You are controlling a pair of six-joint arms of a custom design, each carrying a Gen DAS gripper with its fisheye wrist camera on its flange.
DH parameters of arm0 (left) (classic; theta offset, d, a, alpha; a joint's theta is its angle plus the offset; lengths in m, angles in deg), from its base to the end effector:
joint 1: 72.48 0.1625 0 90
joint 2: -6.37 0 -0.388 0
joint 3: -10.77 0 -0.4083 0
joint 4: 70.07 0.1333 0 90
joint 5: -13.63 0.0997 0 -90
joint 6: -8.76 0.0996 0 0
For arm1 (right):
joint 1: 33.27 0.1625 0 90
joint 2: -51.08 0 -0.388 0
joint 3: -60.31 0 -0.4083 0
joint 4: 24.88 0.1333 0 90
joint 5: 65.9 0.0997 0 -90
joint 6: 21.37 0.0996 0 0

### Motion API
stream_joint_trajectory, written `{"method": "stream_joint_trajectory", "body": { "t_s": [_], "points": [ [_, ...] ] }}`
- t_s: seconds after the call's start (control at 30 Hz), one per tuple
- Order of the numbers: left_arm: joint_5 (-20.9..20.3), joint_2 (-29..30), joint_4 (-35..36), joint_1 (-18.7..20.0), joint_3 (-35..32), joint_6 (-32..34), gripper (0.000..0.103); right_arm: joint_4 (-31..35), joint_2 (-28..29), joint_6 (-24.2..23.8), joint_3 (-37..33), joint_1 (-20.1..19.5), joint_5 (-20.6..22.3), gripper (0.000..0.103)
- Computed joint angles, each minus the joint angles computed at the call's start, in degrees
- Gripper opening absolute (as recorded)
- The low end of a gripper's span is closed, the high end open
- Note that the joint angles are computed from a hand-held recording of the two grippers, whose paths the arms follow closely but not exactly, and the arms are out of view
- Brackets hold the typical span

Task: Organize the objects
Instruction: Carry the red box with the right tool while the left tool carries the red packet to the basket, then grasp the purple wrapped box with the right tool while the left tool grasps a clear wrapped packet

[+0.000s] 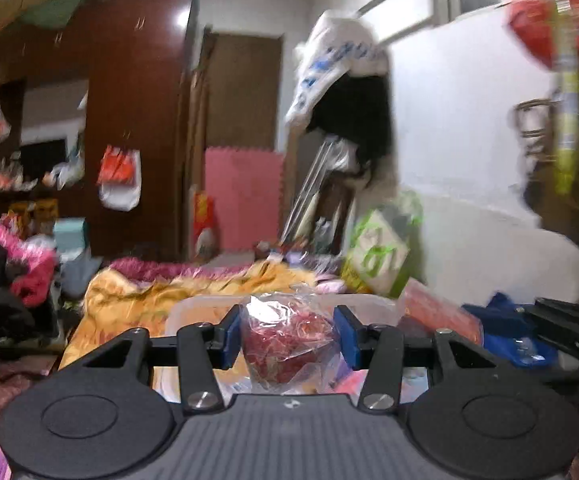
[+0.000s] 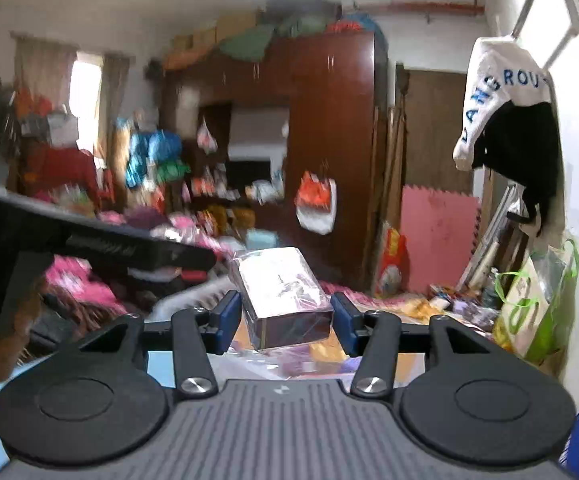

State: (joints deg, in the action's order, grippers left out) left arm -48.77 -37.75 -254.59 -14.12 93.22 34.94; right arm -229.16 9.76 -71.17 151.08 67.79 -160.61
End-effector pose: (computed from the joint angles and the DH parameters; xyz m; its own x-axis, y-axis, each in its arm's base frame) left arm -0.2289 -0.7136 0.2131 -0.7295 0.3321 -0.5979 0.6839 0.3646 -0.6319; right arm 0.2550 -0.6523 0.1565 -0.5782 -0.3951 0.7138 -0.8106 0.1791 -0.5575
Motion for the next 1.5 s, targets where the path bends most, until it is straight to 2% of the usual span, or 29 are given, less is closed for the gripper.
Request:
{"method": "stream_joint_trajectory", "body": {
  "t_s": [0.07,0.1,0.13,0.2,0.33,0.37,0.4,0.43,0.47,0.5,0.63,0.7,0.77,0.8,0.97,1.03,1.1,1.17,1.23,1.3,1.4,1.5],
  "points": [
    [1.6,3.3,6.4,0.9,-6.5,-3.1,0.052,4.3,2.5,2.6,-5.3,0.7,-5.5,0.053],
    [2.2,4.7,9.4,1.3,-9.2,-4.2,0.052,8.3,3.0,4.7,-7.3,0.8,-6.6,0.053],
    [2.4,5.9,12.0,1.8,-11.4,-5.4,0.052,11.1,3.2,5.7,-8.5,0.5,-6.4,0.053],
    [2.4,7.2,14.1,2.3,-13.1,-6.3,0.052,11.6,4.9,5.8,-10.9,0.4,-7.5,0.053],
    [4.8,9.1,13.2,2.6,-14.1,-5.8,0.052,11.8,5.9,5.1,-11.9,-0.3,-7.0,0.054],
    [5.7,9.2,12.1,2.6,-14.0,-5.5,0.054,10.8,6.1,4.2,-11.8,-0.3,-7.2,0.06],
    [6.9,9.6,11.0,2.5,-14.2,-4.8,0.064,9.3,6.3,3.2,-11.6,-0.2,-7.9,0.067],
    [7.8,9.9,10.0,2.3,-14.5,-4.1,0.076,7.9,6.4,2.8,-11.4,0.0,-8.6,0.087],
    [7.9,9.5,8.9,2.3,-13.8,-3.7,0.08,6.3,6.6,2.7,-11.6,0.0,-8.5,0.101],
    [7.1,8.9,8.6,2.4,-13.1,-3.5,0.081,4.2,6.2,2.8,-10.5,-0.1,-7.8,0.103],
    [3.6,4.7,9.8,2.6,-7.9,-3.6,0.081,2.2,2.8,5.3,-5.6,0.1,-6.7,0.103],
    [3.7,1.7,7.7,2.2,-2.8,-2.0,0.081,1.4,0.5,5.5,-2.0,-0.2,-5.9,0.103],
    [1.8,-2.1,5.1,2.4,3.4,-0.8,0.083,0.9,-2.0,4.9,2.8,-0.9,-4.1,0.103],
    [0.9,-4.2,5.0,2.7,6.7,-0.9,0.087,0.2,-3.2,4.9,5.6,-1.4,-3.5,0.103],
    [-2.2,-10.0,5.8,5.4,16.9,-5.8,0.087,1.5,-4.8,8.8,12.7,-4.3,-3.1,0.103],
    [-1.2,-9.8,3.5,6.0,18.7,-7.0,0.087,3.3,-4.7,11.6,13.5,-5.1,-3.6,0.103],
    [1.2,-8.7,1.8,6.1,19.1,-6.7,0.087,6.0,-4.8,13.0,14.0,-6.4,-1.0,0.103],
    [3.5,-7.2,1.6,6.2,18.2,-7.1,0.087,6.8,-4.2,12.7,13.7,-7.1,0.4,0.103],
    [3.5,-6.8,3.0,6.5,17.8,-8.3,0.087,6.2,-2.4,11.7,12.5,-6.7,-1.5,0.103],
    [3.4,-6.2,3.1,6.7,17.5,-8.1,0.087,5.7,-1.5,11.2,12.2,-6.8,-1.5,0.102],
    [7.0,-5.1,0.1,6.0,18.3,-6.2,0.087,4.8,-0.6,10.5,12.1,-7.1,-1.0,0.1],
    [8.5,-4.3,0.0,5.6,18.0,-5.6,0.087,4.5,-0.5,10.2,12.8,-7.2,-1.4,0.091]
  ]
}}
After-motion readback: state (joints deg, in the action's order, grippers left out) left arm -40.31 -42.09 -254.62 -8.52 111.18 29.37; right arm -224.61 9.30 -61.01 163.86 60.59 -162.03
